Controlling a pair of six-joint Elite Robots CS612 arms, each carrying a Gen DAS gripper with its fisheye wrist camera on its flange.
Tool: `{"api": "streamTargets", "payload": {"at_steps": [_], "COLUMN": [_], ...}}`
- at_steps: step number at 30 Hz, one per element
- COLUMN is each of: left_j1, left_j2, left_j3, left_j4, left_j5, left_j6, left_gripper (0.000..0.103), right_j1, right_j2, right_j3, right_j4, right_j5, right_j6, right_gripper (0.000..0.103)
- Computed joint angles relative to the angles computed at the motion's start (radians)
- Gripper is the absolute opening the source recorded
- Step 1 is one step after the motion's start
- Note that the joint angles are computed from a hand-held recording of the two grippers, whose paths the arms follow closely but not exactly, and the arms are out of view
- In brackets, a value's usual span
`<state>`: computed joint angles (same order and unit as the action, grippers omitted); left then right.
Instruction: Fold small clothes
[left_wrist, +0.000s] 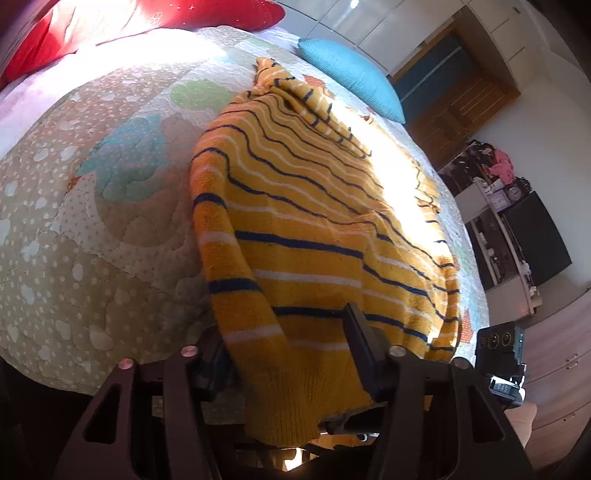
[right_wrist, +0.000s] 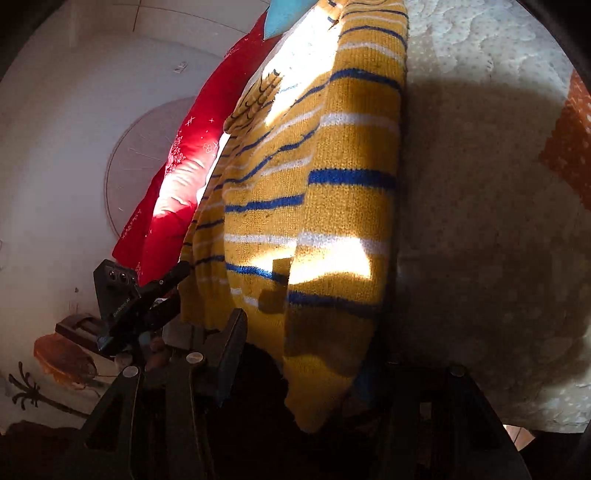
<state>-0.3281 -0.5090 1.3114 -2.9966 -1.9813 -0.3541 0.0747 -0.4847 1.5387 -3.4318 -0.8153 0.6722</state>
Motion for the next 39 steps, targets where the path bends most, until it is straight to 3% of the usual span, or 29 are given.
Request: {"api": "streamTargets", "payload": {"at_steps": [1,2,5,10,15,18,20,22,27,32,39], "left_j1": [-0.006,-0.008,-0.005,-0.018,-0.026,-0.038,-0.043,-0.031,-0.014,0.000,-0.005], "left_j2": [-0.007,-0.012,-0.026,-0.083,-0.145,-0.153,-0.140,-0.123,-0.081,0.017,0.175], "left_j3": [-0.002,-0.003,0.006,0.078,0.175,0.202,0.185,0.157,0.064,-0.168,-0.525], "left_j4": [0.036,0.062,0.065,0.013,-0.071,-0.067,-0.017,0.018,-0.044,0.021,0.256], "left_j5": [0.051,0.076,0.079,0.104,0.034,0.052,0.081,0.052,0.057,0.023,0.055], "left_j6": [0.004,0.007,0.005,0.065,0.110,0.125,0.122,0.084,0.013,-0.078,-0.114], "left_gripper": [0.013,0.011,0.008,0.007,0.007,0.007,0.007,0.007,0.008,0.008,0.008], "right_j1": [0.003,0.004,-0.001,-0.013,-0.025,-0.022,-0.023,-0.037,-0.044,-0.053,-0.053], "right_j2": [-0.003,-0.005,-0.014,-0.068,-0.140,-0.148,-0.127,-0.122,-0.114,-0.084,-0.024], "right_j3": [0.000,-0.002,0.007,0.056,0.163,0.197,0.185,0.184,0.093,-0.065,-0.283], "right_j4": [0.012,0.023,-0.009,-0.055,-0.069,-0.055,-0.079,-0.101,-0.126,-0.066,0.131], "right_j5": [-0.014,-0.021,-0.019,0.008,0.005,-0.021,-0.016,-0.014,-0.026,-0.086,-0.190], "right_j6": [0.002,0.008,0.030,-0.044,-0.120,-0.110,-0.040,-0.013,-0.020,-0.038,-0.073], "right_gripper": [0.021,0.017,0.014,0.012,0.011,0.011,0.011,0.011,0.011,0.012,0.012]}}
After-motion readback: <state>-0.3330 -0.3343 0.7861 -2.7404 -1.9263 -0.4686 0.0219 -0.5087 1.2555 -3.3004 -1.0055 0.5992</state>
